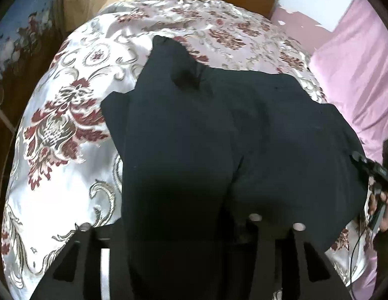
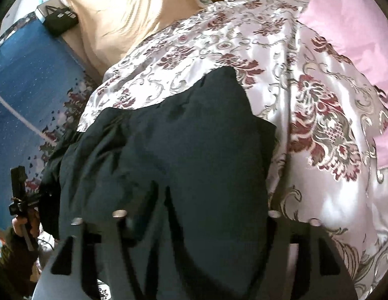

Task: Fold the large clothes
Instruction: 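Lower the folded black jacket onto the bed and open both tools, then pull both tools back from the folded jacket bundle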

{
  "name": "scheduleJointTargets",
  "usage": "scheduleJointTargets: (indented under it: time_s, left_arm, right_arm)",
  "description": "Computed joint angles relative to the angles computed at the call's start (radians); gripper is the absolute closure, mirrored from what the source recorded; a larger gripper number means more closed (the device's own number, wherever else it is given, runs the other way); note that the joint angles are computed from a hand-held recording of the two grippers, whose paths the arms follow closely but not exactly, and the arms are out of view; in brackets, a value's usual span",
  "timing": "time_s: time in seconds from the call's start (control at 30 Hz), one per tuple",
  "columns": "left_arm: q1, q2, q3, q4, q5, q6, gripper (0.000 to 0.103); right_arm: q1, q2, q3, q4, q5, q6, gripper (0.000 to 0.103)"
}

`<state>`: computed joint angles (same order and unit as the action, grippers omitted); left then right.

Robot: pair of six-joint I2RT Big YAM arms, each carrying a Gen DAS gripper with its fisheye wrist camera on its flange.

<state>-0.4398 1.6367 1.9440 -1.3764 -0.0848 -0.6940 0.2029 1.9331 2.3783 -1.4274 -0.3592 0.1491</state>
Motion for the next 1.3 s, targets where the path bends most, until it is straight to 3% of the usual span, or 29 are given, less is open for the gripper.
scheduleJointTargets:
  time_s: [0.13,0.17,0.23,0.33,0.53,0.77,0.87,0.97,1.3]
  left_arm:
    - [-0.016,0.006,0.016,-0.032,-0.052,-0.015,0.041]
    - [-0.022,0.008,0.023,-0.039,-0.076,-0.016,0.036]
    - [-0.041,-0.001,0.029,-0.035,-0.153,-0.023,0.011]
    - [-0.062,-0.015,0.044,-0.025,-0.238,-0.022,0.003]
    - [-0.121,-0.021,0.117,-0.043,-0.373,0.004,0.0]
    - [-0.211,-0.024,0.171,-0.053,-0.479,-0.001,0.0]
    - [-0.251,-0.026,0.183,-0.044,-0.518,-0.018,0.0]
    - [-0.29,-0.032,0.186,-0.029,-0.558,-0.035,0.0]
    - [-0.418,-0.069,0.127,0.036,-0.711,-0.097,0.0]
  right_arm:
    - [0.01,-0.046,-0.071,0.051,0.071,-0.008,0.021]
    - [0.012,-0.054,-0.08,0.06,0.09,-0.006,0.018]
    - [0.014,-0.077,-0.105,0.086,0.119,0.0,0.016]
    - [0.015,-0.116,-0.148,0.129,0.152,0.002,0.013]
    - [0.022,-0.201,-0.235,0.204,0.183,0.018,0.011]
    - [0.059,-0.326,-0.348,0.306,0.228,0.03,0.01]
    - [0.082,-0.379,-0.391,0.347,0.264,0.023,0.01]
    - [0.109,-0.426,-0.429,0.381,0.304,0.012,0.001]
    - [0.201,-0.566,-0.559,0.461,0.382,0.043,0.001]
